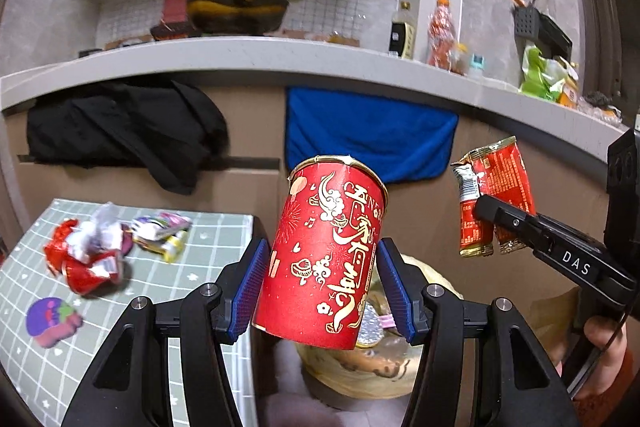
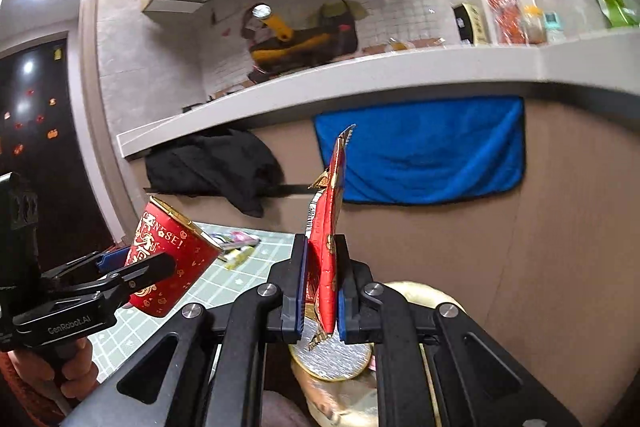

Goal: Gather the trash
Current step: 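Move both tools over the bin and release the cup and wrapper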

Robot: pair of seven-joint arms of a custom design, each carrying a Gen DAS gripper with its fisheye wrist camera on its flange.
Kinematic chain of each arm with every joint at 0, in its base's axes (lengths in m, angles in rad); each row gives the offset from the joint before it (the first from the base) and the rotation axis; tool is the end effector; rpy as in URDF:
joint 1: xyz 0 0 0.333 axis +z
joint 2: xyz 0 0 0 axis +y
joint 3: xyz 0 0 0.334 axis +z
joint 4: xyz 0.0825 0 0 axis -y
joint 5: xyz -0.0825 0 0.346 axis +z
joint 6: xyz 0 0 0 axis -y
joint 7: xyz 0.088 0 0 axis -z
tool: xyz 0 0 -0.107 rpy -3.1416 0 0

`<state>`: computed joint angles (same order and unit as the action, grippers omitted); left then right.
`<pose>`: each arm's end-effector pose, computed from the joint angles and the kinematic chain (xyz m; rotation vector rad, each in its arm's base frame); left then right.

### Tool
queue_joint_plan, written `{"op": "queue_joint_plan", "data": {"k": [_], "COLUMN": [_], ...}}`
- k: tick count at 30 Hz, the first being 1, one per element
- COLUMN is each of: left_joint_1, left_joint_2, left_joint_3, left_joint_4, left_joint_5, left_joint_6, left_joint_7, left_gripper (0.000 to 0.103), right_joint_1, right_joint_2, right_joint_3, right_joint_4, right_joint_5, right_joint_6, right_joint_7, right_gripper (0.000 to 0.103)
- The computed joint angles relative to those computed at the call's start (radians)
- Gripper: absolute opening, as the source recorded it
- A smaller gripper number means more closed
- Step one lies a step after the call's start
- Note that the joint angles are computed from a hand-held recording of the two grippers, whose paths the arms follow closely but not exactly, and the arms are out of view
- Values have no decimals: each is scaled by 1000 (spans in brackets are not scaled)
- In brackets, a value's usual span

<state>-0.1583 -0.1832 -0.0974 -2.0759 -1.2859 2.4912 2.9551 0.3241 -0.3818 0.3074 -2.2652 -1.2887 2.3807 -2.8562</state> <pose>0.4904 -0.1271 0.6025 -0.9333 2.2703 -1.5160 0.3505 0.2694 0.5929 -1.1437 1.7331 -1.0670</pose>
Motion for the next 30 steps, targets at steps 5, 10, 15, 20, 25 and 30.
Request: {"op": "queue_joint_plan", "data": {"k": [5, 10, 15, 20, 25, 30], "left_joint_1": [-13, -23, -14, 0, 9, 4], "left_joint_2": [39, 72, 126, 175, 237, 303], "left_joint_3": [-27, -45, -53, -65, -84, -112], "left_joint_4": [18, 29, 71, 107, 133, 144], "left_joint_5": [62, 104, 164, 213, 322, 384], "left_joint_6": [2, 11, -20, -24, -49, -11], "left_joint_7": [-53, -83, -163, -227, -335, -403], "left_gripper": [57, 57, 57, 57, 57, 56], "right_joint_1": [-13, -32, -46, -61, -77, -85], "right_joint_2": [-21, -41, -58, -71, -79, -93], "right_joint_3": [-30, -33, -35, -43, -47, -52], "right_joint_4": [-46, -89, -122, -154, -179, -208], "right_joint_5": [22, 34, 45, 43, 41, 56], "right_joint_6": [32, 49, 61, 91, 113, 117], "right_joint_7": [11, 37, 52, 78, 105, 111], "right_gripper": [11, 11, 11, 11, 11, 11]}}
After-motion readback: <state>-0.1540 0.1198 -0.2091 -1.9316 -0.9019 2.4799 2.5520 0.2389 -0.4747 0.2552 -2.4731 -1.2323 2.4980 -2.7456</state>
